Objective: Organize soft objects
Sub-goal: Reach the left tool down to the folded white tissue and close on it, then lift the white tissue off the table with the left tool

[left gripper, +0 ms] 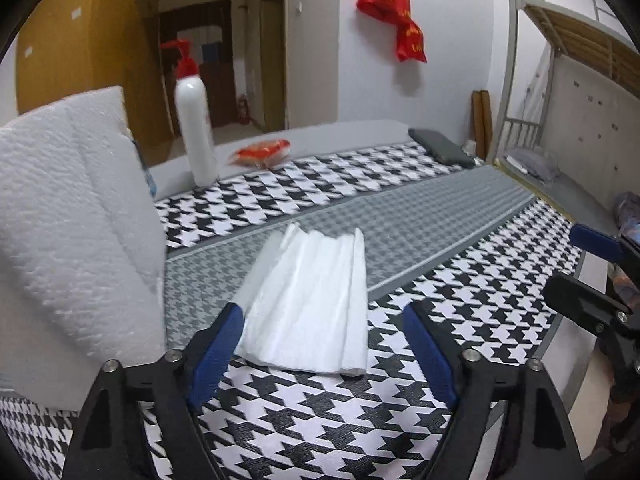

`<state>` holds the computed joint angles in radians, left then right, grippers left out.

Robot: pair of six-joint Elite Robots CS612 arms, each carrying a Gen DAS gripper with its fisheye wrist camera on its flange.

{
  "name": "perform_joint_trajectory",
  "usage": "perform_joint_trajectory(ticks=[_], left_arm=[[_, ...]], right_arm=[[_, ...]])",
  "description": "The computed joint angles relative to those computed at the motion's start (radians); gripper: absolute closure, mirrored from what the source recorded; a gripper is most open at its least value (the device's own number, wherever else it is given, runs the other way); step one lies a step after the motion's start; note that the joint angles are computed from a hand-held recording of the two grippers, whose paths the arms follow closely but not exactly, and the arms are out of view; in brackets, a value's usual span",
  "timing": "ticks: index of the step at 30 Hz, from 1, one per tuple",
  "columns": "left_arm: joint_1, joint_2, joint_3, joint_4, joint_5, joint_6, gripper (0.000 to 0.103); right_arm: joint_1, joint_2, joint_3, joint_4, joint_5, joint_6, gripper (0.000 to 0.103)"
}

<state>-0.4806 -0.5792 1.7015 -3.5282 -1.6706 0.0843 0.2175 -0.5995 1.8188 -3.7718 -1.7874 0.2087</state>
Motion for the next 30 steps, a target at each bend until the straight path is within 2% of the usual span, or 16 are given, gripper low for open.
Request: perform_joint_trajectory(ticks=[2, 12, 17, 18, 19, 20, 24, 26, 30], left_arm=[[-0.005, -0.002, -0.005, 0.030, 0.014, 0.015, 0.027], [-0.013, -0.005, -0.036, 0.186, 0.042, 0.041, 0.060], [-0.012, -0.005, -0.042, 0.198, 0.033, 0.045, 0.066], [-0.011, -0.006, -0.044, 0.205, 0.026, 0.044, 0.073], [-0.011, -0.005, -0.046, 0.208, 0.031, 0.043, 0.085], [-0.013, -0.005, -0.048, 0.208, 0.043, 0.041, 0.091], [-0.014, 0.000, -0.047, 0.189, 0.046, 0.063, 0.097], [-0.010, -0.001, -0.045, 0.183, 0.025, 0.064, 0.097], [-0.008, -0.010, -0.015, 0.099, 0.006, 0.074, 0.097]], right_arm=[[-0.003, 0.002, -0.004, 0.007, 0.006, 0.001, 0.002], [-0.007, 0.006, -0.006, -0.002, 0.024, 0.003, 0.002], [-0.013, 0.005, 0.000, -0.016, 0.042, 0.014, 0.002], [-0.013, 0.004, 0.001, -0.018, 0.043, 0.013, 0.002], [-0.012, 0.004, 0.001, -0.018, 0.039, 0.012, 0.002], [-0.011, 0.004, 0.001, -0.019, 0.036, 0.013, 0.002], [-0.011, 0.002, 0.006, -0.029, 0.031, 0.017, 0.002], [-0.010, 0.000, 0.009, -0.029, 0.023, 0.022, 0.002], [-0.007, -0.005, 0.016, -0.029, 0.010, 0.025, 0.002]])
